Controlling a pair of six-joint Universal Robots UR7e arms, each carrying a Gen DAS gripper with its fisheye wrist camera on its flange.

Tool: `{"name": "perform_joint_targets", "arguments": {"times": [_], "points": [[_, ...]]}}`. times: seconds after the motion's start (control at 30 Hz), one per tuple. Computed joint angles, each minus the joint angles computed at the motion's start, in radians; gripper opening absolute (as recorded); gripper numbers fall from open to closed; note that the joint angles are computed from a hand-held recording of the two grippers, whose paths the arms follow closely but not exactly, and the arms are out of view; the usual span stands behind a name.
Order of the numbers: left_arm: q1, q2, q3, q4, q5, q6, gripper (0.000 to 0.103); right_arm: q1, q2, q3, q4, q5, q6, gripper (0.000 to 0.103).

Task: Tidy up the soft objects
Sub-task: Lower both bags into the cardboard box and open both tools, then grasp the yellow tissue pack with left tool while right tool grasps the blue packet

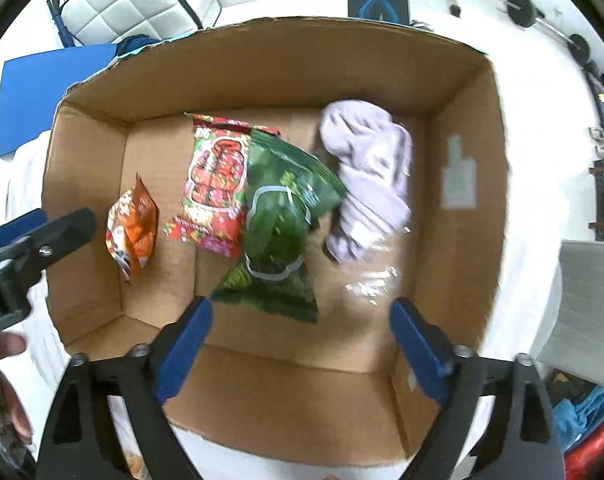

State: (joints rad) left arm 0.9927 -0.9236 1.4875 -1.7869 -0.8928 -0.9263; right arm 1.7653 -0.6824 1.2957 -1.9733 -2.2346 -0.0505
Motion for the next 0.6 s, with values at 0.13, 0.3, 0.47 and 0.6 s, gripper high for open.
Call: {"name": "perform_joint_targets", "arguments": {"times": [0.13,0.3,0.47,0.6], "points": [[-0.051,-0.049,0.078,-0.023,0.044,-0.051,0.098,0.011,-0.071,0.107,-0.084,-0.006,-0.007,0.1],[-0.126,-0.095,0.159,-0.002,0.106,-0.123,0.097,0.031,-0.154,0.222,-0.163,0.004,-0.015,0.1],[-0.181,-0.135,0.217,-0.007,0.114,-0.172,0.098,0.06,-0.231,0.303,-0.211,0.013,-0.019,0.1],[-0.228,-0.159,0.247,0.012,0.139,-0.214,0.098,0.083,-0.267,0.349,-0.254,0.013,-0.025,0.1]]}}
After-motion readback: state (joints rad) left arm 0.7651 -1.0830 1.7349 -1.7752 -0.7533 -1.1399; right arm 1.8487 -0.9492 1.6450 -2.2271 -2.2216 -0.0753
